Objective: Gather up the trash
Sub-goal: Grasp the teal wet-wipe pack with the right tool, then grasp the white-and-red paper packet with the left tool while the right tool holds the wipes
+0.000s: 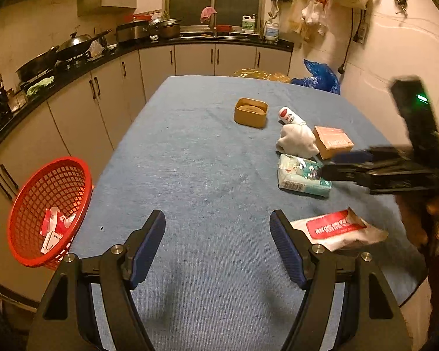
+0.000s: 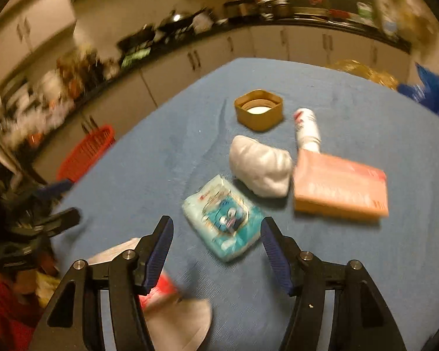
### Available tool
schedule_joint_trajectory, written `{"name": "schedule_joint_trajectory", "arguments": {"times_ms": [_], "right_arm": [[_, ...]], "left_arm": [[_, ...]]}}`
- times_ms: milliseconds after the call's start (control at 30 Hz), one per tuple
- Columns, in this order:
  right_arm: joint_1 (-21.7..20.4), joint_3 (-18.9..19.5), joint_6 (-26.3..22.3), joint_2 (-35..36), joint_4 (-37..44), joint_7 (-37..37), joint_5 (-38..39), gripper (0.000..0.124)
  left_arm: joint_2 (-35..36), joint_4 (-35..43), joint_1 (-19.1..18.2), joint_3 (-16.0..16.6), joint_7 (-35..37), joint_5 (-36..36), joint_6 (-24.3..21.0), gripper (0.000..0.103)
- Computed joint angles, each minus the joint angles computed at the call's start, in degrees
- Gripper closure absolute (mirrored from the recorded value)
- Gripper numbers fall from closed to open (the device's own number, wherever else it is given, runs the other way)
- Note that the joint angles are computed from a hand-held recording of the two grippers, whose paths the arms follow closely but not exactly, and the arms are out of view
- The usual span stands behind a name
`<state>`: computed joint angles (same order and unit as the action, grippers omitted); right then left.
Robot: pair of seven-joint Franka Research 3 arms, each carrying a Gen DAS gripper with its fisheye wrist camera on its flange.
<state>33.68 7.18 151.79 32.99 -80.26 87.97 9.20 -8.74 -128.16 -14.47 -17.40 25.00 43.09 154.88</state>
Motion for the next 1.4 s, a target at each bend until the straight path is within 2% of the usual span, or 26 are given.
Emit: {"name": "schedule_joint_trajectory", "arguments": {"times_ms": [133,267,400,500,533,567,600,633,700,833,900,967,1033,1233,1300,1333,1367,1400], "right_arm": [[0.6,-1.0,-7.6,7.7,12.2,-1.3,-2.5,0.054],[-1.2,1.7,-15.0,13.0,20.4,-5.4,0.7,0.053],[1.3,-0.3,-17.3,12.6,20.5,-8.1,-1.8,0.050],[2.9,-1.7,-16.8,11.5,18.8,-9.2,-4.3,0.051],[3.1,-1.9,-16.1,11.2,18.1,-9.3,-4.7,0.062],[2.9,-1.7,-15.4,10.9,17.6,-9.1,-4.4,0.085],[2.3,-1.0,-15.5,10.6,17.3,-9.2,-3.2,0.098],[2.1,-0.9,-14.8,9.9,16.2,-9.0,-2.8,0.110],[1.6,-0.4,-10.6,7.4,11.5,-7.9,-1.4,0.111],[0.4,0.1,1.5,-0.9,-2.4,-4.9,1.9,0.111],[-0.2,0.9,6.8,-4.2,-7.7,-3.0,4.2,0.111],[-0.9,1.4,12.2,-8.1,-13.7,-1.4,5.9,0.111],[-2.0,2.6,16.3,-11.2,-18.4,-0.5,8.5,0.111],[-3.2,4.6,23.4,-16.8,-26.9,1.3,12.5,0.111],[-3.5,5.3,25.6,-18.5,-29.5,1.1,13.5,0.111],[-3.8,5.9,26.8,-19.3,-30.9,0.8,14.2,0.111],[-3.9,6.5,28.3,-20.1,-32.2,0.9,15.0,0.111],[-6.0,9.1,29.5,-20.6,-33.3,-0.9,17.4,0.111]], "left_arm": [[0.2,-0.1,-0.2,0.3,1.3,-1.0,0.5,0.030],[0.2,-0.9,-0.6,1.0,4.6,-3.0,2.9,0.030],[0.4,-2.1,-2.7,2.6,16.5,-11.9,7.2,0.029],[1.1,-2.0,-4.8,3.3,26.7,-19.9,8.7,0.027],[1.3,-2.0,-5.4,3.4,29.8,-21.9,9.1,0.025],[1.4,-1.9,-5.8,3.3,32.3,-23.5,9.3,0.025],[1.6,-1.7,-6.1,3.1,34.4,-24.7,9.5,0.024],[1.8,-1.6,-6.5,3.0,36.6,-26.0,9.8,0.024],[2.5,-1.2,-7.9,3.2,43.0,-30.4,10.5,0.022],[3.9,0.4,-7.7,1.6,47.7,-27.9,9.7,0.021],[5.1,1.9,-7.6,0.7,48.9,-25.0,7.7,0.020],[6.8,4.1,-7.1,-0.2,45.8,-18.7,5.7,0.020],[9.2,6.6,-7.6,-0.4,46.6,-17.5,3.7,0.020],[15.4,13.6,-9.6,0.4,43.8,-11.3,-1.9,0.020],[16.5,14.6,-10.0,0.8,42.9,-10.3,-2.0,0.024],[16.8,14.9,-10.1,0.9,42.4,-10.1,-1.9,0.033],[17.4,15.5,-10.2,1.0,41.9,-10.4,-2.3,0.051],[17.4,15.5,-10.3,1.2,41.4,-10.7,-2.9,0.059]]}}
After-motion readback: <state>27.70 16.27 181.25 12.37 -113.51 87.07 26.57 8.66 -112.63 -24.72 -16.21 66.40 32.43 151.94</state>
